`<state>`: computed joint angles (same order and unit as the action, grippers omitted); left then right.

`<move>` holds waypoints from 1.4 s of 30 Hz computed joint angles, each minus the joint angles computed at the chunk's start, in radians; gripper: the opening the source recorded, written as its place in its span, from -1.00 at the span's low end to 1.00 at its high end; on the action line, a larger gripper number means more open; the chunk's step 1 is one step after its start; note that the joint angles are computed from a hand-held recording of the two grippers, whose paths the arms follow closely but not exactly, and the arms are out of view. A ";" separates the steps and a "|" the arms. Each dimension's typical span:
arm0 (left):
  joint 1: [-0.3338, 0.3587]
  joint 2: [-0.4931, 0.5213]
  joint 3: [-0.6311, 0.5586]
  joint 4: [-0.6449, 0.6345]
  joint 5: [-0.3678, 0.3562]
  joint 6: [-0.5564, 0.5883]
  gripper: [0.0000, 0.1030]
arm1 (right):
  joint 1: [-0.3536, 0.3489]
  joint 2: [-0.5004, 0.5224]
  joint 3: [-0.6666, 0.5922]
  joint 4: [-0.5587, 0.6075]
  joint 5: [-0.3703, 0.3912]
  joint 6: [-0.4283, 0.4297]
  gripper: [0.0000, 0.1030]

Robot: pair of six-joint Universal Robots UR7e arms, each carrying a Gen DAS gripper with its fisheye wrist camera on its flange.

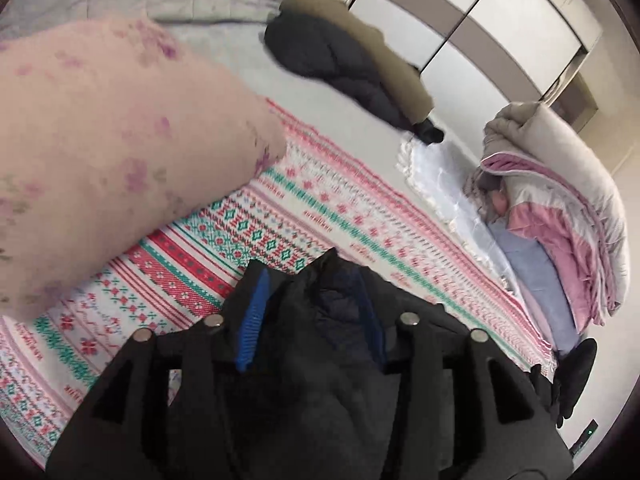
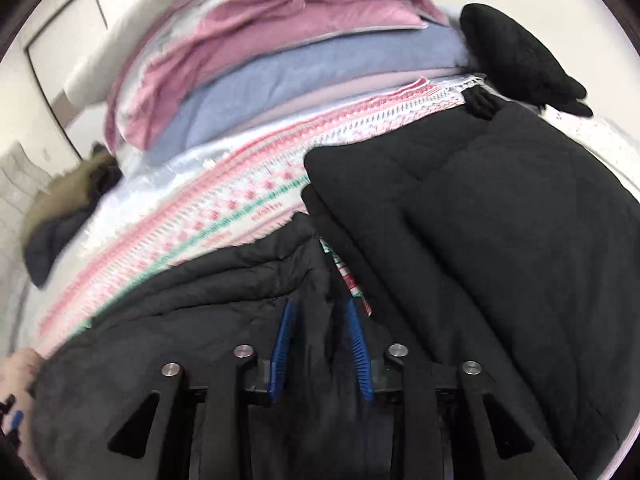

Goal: Fold large clothes

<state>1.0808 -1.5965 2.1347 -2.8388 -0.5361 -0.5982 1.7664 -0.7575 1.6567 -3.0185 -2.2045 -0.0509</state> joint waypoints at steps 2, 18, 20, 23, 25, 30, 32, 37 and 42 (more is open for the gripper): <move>-0.048 -0.034 0.035 0.014 0.045 -0.022 0.14 | 0.007 -0.059 0.083 -0.056 0.052 0.020 0.11; -0.123 -0.178 0.210 0.532 0.029 -0.362 0.14 | -0.007 -0.233 0.413 -0.148 0.159 -0.092 0.31; -0.092 -0.174 0.199 0.512 -0.017 -0.358 0.14 | -0.037 -0.207 0.396 -0.143 0.162 -0.085 0.29; -0.066 -0.161 0.193 0.499 -0.031 -0.365 0.15 | -0.046 -0.164 0.362 -0.168 0.142 -0.104 0.26; -0.070 -0.143 0.183 0.548 -0.013 -0.390 0.14 | -0.046 -0.137 0.340 -0.175 0.116 -0.109 0.22; -0.067 -0.119 0.165 0.577 -0.003 -0.412 0.15 | -0.034 -0.080 0.295 -0.156 0.051 -0.133 0.21; -0.078 -0.131 0.162 0.609 0.004 -0.446 0.14 | -0.029 -0.079 0.286 -0.142 0.038 -0.135 0.21; -0.183 -0.184 0.185 0.717 0.124 -0.519 0.14 | -0.012 -0.148 0.317 -0.157 0.086 -0.073 0.22; -0.244 -0.163 0.210 0.626 0.132 -0.433 0.15 | 0.031 -0.170 0.361 -0.248 0.144 -0.149 0.22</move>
<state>0.8365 -1.7597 2.3443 -2.2126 -0.4041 -1.0312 1.7972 -0.9271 2.0177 -3.2668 -2.0608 -0.1996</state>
